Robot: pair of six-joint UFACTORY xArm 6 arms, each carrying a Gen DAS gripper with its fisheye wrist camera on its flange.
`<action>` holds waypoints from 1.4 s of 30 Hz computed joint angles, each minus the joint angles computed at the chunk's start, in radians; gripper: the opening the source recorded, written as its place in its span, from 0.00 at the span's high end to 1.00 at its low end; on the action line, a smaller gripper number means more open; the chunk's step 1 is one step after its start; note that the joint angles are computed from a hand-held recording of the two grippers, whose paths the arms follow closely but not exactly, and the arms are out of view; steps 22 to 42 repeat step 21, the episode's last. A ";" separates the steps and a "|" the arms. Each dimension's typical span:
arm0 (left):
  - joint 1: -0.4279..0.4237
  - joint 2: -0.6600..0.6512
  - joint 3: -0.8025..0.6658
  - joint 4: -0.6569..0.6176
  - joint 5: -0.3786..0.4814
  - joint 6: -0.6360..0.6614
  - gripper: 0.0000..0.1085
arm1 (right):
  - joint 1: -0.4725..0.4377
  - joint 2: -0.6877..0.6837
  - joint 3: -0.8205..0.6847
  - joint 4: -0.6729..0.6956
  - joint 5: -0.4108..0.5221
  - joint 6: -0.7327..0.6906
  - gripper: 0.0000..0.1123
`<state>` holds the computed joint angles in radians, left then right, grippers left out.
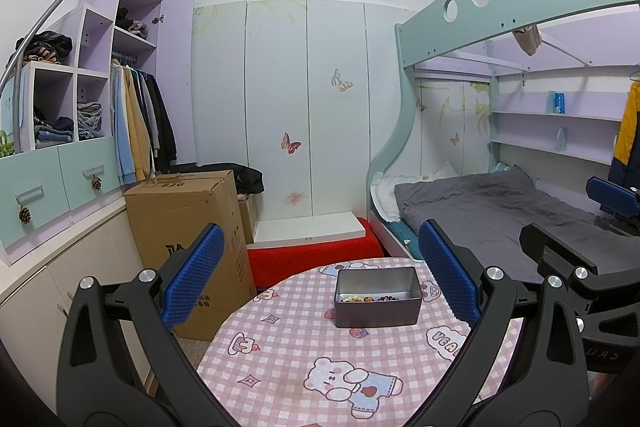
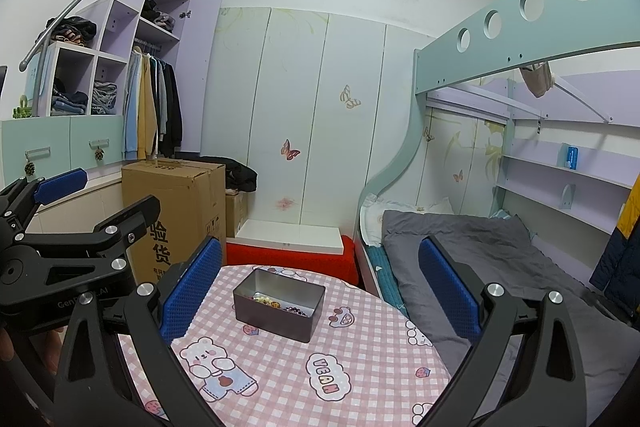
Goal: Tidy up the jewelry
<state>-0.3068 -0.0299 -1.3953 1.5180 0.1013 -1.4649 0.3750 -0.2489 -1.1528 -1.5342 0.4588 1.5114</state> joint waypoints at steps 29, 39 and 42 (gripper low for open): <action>-0.011 0.080 -0.006 -0.255 0.025 0.255 0.12 | -0.036 0.062 -0.014 0.115 -0.028 -0.082 0.16; -0.011 0.080 -0.006 -0.255 0.025 0.255 0.12 | -0.036 0.062 -0.014 0.115 -0.028 -0.082 0.16; -0.011 0.080 -0.006 -0.255 0.025 0.255 0.12 | -0.036 0.062 -0.014 0.115 -0.028 -0.082 0.16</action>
